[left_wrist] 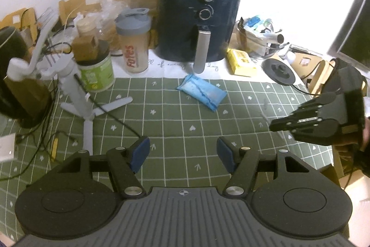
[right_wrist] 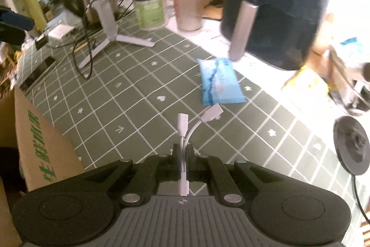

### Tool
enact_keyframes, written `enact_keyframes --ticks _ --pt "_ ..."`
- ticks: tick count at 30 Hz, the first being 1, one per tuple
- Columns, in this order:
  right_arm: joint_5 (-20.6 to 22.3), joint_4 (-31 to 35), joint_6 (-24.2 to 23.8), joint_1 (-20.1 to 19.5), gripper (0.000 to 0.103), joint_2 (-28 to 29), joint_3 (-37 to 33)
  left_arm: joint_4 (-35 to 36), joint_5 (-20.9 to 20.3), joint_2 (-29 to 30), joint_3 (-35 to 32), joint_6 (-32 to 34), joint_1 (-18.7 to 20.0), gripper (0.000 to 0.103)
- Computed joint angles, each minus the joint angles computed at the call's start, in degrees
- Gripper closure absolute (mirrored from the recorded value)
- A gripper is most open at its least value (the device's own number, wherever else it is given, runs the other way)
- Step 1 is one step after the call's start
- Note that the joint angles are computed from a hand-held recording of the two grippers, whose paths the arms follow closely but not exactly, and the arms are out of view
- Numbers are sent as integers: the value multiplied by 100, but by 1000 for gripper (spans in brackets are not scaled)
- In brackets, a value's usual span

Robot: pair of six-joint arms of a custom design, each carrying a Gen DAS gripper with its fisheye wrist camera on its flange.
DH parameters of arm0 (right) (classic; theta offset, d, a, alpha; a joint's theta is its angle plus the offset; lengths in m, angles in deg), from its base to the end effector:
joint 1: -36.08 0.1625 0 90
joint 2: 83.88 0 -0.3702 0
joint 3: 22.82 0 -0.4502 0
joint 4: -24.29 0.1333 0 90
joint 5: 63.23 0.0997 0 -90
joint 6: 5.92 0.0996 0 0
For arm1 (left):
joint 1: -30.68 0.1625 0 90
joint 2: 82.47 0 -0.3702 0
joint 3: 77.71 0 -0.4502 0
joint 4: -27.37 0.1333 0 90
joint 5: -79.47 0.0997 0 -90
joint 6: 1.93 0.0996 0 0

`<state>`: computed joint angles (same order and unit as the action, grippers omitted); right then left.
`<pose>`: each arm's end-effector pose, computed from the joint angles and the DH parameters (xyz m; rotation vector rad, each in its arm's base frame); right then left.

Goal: Organize soft objects
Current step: 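Lift the white adapter with the right gripper while the left moves to the blue wipes pack, then close the left gripper on the blue wipes pack while the right holds the adapter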

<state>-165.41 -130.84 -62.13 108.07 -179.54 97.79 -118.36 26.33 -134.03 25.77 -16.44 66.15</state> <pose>-0.0511 -0.5204 0.3309 0.7250 -2.3913 0.5676 -0.3869 -0.5127 0.0252 0.8599 2.4451 -0.5605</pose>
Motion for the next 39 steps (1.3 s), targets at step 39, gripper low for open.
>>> enact_keyframes --ticks 39 --pt "581 -828 1633 -995 97 -2418 1622 1374 -404 3074 -3778 140 771 23"
